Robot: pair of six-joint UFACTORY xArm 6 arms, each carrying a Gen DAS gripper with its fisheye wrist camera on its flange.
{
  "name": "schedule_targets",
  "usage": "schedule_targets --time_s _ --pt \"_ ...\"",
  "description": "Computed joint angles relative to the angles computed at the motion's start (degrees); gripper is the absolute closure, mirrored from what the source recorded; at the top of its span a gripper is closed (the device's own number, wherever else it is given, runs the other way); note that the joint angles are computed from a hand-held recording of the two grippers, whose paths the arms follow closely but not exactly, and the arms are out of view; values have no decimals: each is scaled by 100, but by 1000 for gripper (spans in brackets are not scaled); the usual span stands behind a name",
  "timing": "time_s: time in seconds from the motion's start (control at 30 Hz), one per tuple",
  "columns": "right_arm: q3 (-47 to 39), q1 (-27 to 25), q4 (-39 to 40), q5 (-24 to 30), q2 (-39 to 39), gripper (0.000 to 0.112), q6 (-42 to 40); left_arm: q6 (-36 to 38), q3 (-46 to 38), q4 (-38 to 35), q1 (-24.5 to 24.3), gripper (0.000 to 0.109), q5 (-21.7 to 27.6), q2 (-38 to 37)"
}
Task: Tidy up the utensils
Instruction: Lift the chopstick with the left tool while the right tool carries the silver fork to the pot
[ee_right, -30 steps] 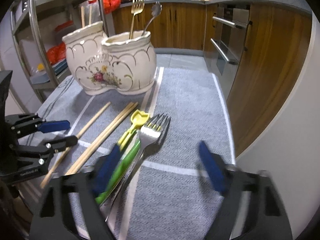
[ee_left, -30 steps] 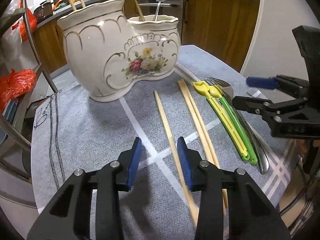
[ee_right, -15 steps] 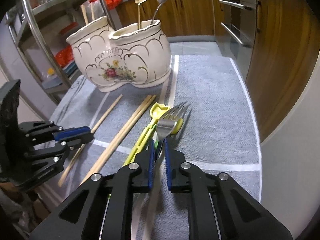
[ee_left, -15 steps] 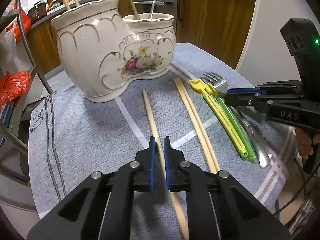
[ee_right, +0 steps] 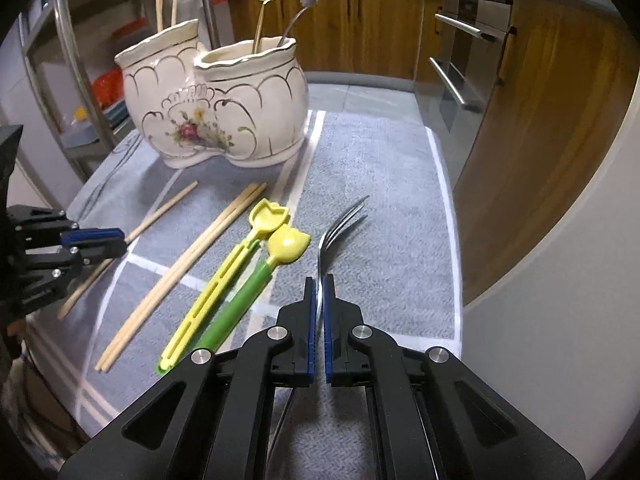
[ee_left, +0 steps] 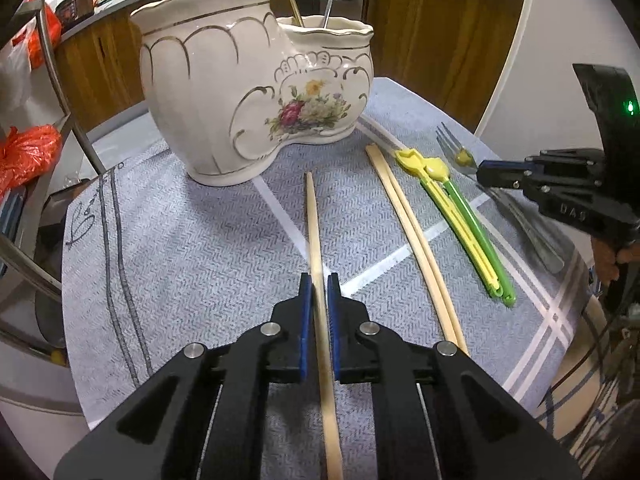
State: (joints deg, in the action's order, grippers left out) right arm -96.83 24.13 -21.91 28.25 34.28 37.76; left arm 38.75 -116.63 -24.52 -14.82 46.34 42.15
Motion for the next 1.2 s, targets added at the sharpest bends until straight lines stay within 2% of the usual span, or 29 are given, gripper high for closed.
schedule_targets --time_s 0.13,0.47,0.67,0.8,1.07,1.2 --pt "-189 13 51 102 160 106 -69 -41 -90 -95 24 100 -5 80" --pt "83 -37 -266 -283 -15 108 328 -67 -260 -158 12 103 -75 230" --pt "483 -100 -1148 -871 -372 108 1092 447 194 -843 71 103 -443 -94" --pt "630 -137 -2051 -1217 -574 108 1788 877 434 -1399 105 103 -674 -295" --pt "490 -87 -3941 -1315 -740 109 3170 1804 947 -2360 137 103 -1191 -693" --pt "326 -62 -4339 -1296 -721 109 3425 1967 964 -2564 161 103 -1303 -777"
